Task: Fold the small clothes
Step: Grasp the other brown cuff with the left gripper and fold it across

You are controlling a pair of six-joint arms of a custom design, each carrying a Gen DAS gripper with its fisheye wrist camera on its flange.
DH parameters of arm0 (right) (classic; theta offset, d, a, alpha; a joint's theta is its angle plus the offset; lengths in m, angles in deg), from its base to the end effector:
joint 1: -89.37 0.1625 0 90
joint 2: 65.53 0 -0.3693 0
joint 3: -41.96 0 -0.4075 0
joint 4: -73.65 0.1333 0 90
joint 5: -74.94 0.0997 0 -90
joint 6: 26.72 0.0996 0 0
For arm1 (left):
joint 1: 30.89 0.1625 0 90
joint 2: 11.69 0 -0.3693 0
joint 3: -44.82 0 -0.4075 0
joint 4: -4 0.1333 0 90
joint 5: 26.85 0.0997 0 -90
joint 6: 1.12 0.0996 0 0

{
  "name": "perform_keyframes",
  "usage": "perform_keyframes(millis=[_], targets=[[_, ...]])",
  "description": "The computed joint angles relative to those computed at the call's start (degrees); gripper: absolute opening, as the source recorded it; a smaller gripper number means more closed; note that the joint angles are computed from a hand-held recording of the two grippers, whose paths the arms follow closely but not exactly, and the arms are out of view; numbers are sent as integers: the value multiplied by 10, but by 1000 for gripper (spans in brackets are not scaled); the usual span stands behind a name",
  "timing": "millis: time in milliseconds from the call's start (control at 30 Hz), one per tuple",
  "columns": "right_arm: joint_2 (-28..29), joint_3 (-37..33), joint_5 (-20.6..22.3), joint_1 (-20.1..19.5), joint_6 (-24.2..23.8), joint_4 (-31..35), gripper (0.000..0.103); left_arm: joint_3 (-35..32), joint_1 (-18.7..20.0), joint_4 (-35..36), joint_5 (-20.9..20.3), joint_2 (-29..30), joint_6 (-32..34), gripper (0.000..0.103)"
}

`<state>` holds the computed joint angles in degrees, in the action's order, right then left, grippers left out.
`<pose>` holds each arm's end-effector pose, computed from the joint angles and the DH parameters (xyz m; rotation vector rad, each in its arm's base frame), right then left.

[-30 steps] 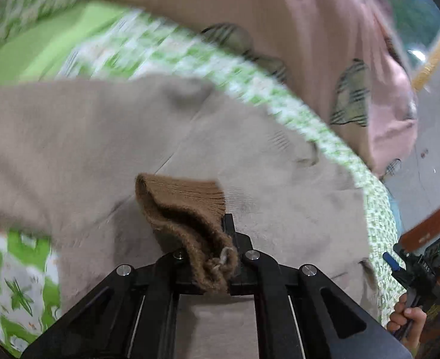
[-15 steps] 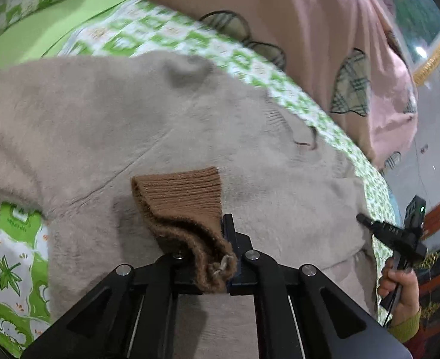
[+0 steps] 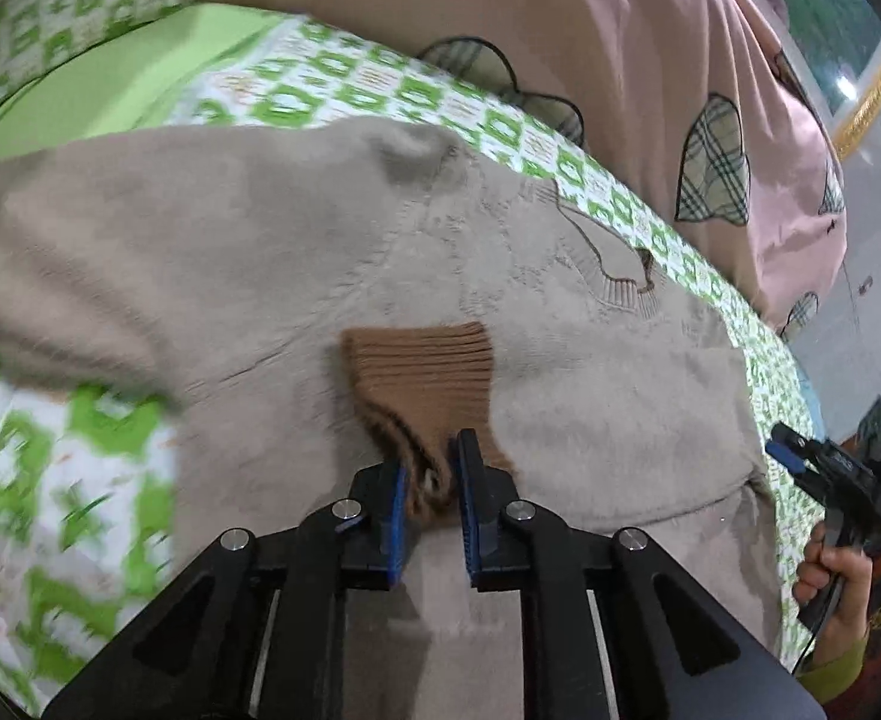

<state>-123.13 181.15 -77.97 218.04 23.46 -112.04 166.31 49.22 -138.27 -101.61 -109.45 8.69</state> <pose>0.2630 -0.2573 0.0515 -0.3952 -2.2227 1.1627 0.0787 -0.4773 0.3276 0.3842 2.7687 -0.7108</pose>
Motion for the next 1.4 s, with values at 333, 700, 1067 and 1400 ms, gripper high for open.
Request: perform_keyframes(millis=[333, 700, 1067, 1400], targets=[[83, -39, 64, 74, 16, -44, 55, -40, 80, -21, -13, -78, -42, 65], [110, -65, 95, 101, 54, 3, 55, -314, 203, -47, -33, 104, -141, 71], [104, -62, 91, 103, 106, 46, 55, -489, 243, 5, -80, 233, -153, 2], [111, -62, 83, 123, 112, 27, 55, -238, 119, -90, -111, 51, -32, 3]])
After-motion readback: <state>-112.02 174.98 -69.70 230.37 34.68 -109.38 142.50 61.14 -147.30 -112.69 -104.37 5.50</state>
